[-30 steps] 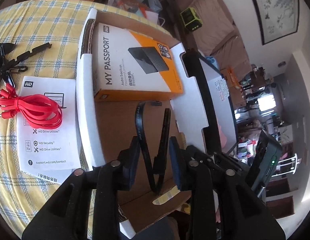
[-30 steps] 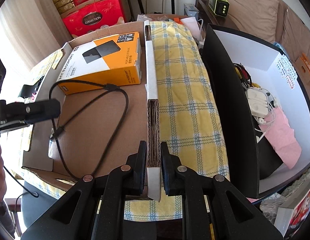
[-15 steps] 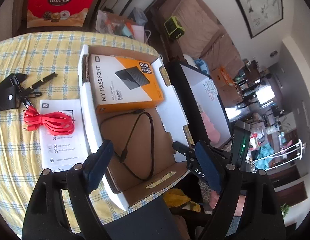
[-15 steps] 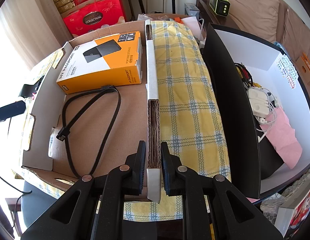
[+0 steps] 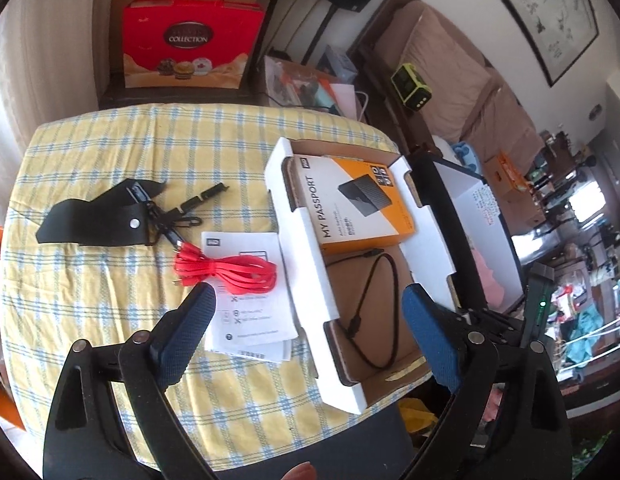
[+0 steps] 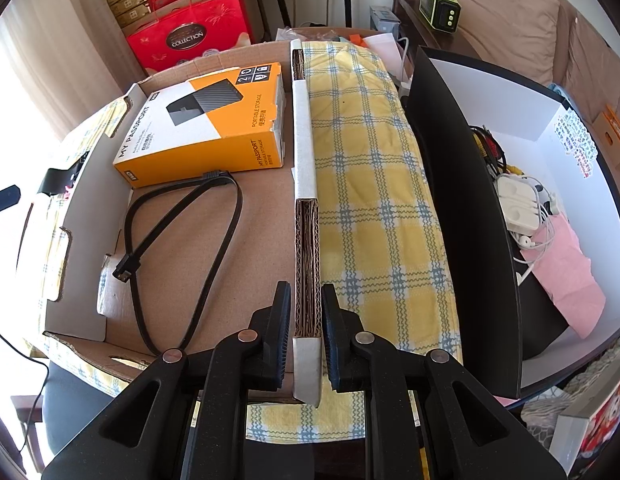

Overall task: Organize objects
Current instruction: 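Open the left tool to drop the cable and move toward the black strap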

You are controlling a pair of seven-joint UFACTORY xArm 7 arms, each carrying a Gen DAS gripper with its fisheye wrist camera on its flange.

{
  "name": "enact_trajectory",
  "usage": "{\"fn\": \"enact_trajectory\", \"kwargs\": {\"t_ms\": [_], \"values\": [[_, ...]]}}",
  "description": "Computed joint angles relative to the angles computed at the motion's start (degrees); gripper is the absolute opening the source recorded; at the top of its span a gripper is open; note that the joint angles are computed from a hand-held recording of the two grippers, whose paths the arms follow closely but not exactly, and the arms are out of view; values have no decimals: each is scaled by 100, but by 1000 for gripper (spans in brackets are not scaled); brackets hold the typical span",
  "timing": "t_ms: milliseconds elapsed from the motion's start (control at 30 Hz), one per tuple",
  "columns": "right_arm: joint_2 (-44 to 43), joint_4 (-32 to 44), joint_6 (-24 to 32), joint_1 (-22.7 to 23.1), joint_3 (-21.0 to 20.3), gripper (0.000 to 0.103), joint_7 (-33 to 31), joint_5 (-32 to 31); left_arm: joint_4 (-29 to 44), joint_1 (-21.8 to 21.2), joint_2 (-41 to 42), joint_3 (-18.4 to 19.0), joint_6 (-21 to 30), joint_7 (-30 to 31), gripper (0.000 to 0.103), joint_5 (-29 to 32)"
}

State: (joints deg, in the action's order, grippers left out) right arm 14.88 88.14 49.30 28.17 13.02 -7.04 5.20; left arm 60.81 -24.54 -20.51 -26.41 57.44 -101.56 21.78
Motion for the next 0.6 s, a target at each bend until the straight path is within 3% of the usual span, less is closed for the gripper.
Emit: {"fn": "enact_trajectory", "kwargs": {"t_ms": [400,600], "values": [[68,79,51,53,-14,14,117,-85,657,-219,328,-198,1613,45,95,379],[96,108,65,82,-21,14,185,-161,414,-326,84,-76,1633,135,102,402]]}}
